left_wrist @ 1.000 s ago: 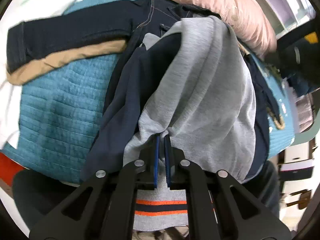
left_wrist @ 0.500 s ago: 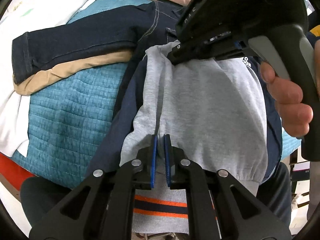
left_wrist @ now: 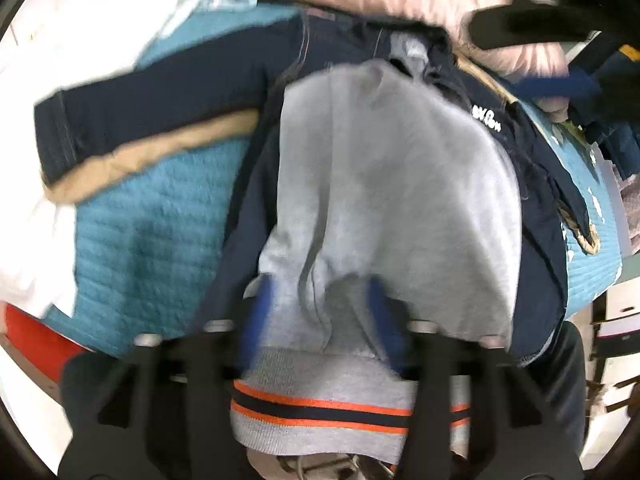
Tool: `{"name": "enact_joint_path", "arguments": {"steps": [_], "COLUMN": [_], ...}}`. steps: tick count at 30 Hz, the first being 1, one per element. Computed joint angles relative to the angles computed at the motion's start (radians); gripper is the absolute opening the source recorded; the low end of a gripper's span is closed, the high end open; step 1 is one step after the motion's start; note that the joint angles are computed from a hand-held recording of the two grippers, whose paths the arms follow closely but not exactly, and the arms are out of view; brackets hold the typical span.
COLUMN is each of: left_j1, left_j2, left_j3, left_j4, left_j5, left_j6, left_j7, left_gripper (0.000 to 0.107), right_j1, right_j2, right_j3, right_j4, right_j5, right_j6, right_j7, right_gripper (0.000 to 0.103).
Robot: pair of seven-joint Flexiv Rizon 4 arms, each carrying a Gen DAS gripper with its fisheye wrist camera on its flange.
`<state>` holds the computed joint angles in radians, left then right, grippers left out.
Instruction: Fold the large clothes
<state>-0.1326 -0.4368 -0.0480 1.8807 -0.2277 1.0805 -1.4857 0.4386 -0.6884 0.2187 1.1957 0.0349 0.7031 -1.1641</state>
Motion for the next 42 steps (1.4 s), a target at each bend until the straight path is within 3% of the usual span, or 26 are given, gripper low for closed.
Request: {"name": "enact_joint_path", "arguments": {"steps": [2,3,8,12,16,19,22,29,32,36,38,40,42], "left_j1": [-0.025,-0.023,-0.012,0.038,0.092,0.089,0.132,0.154,0.147,0.15,0.144,0.159,0.16], "left_j2": [0.014,0.019,0.024,0.013,-0.001,-0.021,-0.03,-0.079,-0.11,-0.111,-0.097,-0.074,-0.058], "left_j3": [0.033,0.031,0.05,0.019,-0.024,-0.015,-0.073,-0.119,-0.115,-0.127,-0.114,-0.127,-0.127], "left_j4": [-0.013,-0.015,-0.045,-0.055,-0.051,-0.067,-0.044,-0.056,-0.072,-0.051,-0.038,-0.017,-0.004], "left_j5": [0.052,0.055,0.094,0.043,-0.059,-0.075,-0.196,-0.332,-0.36,-0.426,-0.434,-0.477,-0.511], "left_j6": [0.013,0.016,-0.009,-0.033,-0.063,-0.094,-0.102,-0.145,-0.174,-0.161,-0.161,-0.177,-0.197], "left_j7": [-0.037,-0.038,-0.049,0.007,0.1,0.106,0.192,0.303,0.311,0.319,0.3,0.319,0.312], "left_gripper": [0.085,0.087,0.09,0.09,0.09,0.09,0.09,0.09,0.09,0.087,0.073,0.062,0.058], "right_j1": [-0.005,-0.012,-0.044,-0.093,-0.121,-0.149,-0.159,-0.216,-0.205,-0.219,-0.226,-0.236,-0.233], "right_j2": [0.066,0.095,0.165,0.155,0.132,0.103,0.069,-0.02,-0.043,-0.03,-0.012,0.002,0.02], "right_j3": [-0.013,-0.017,-0.017,0.008,0.031,0.071,0.091,0.166,0.162,0.169,0.167,0.17,0.16], "right_j4": [0.1,0.143,0.291,0.345,0.364,0.352,0.328,0.265,0.243,0.23,0.239,0.24,0.246], "right_j5": [-0.006,-0.007,-0.002,0.072,0.131,0.207,0.253,0.442,0.453,0.467,0.484,0.496,0.497], "right_j6": [0.057,0.071,0.108,0.091,0.086,0.105,0.105,0.169,0.171,0.141,0.135,0.123,0.112], "right_j7": [0.02,0.037,0.101,0.143,0.14,0.101,0.067,-0.005,-0.007,-0.022,-0.017,-0.037,-0.034], "right_gripper": [0.081,0.086,0.086,0.086,0.086,0.086,0.086,0.086,0.087,0.058,0.05,0.046,0.043]}}
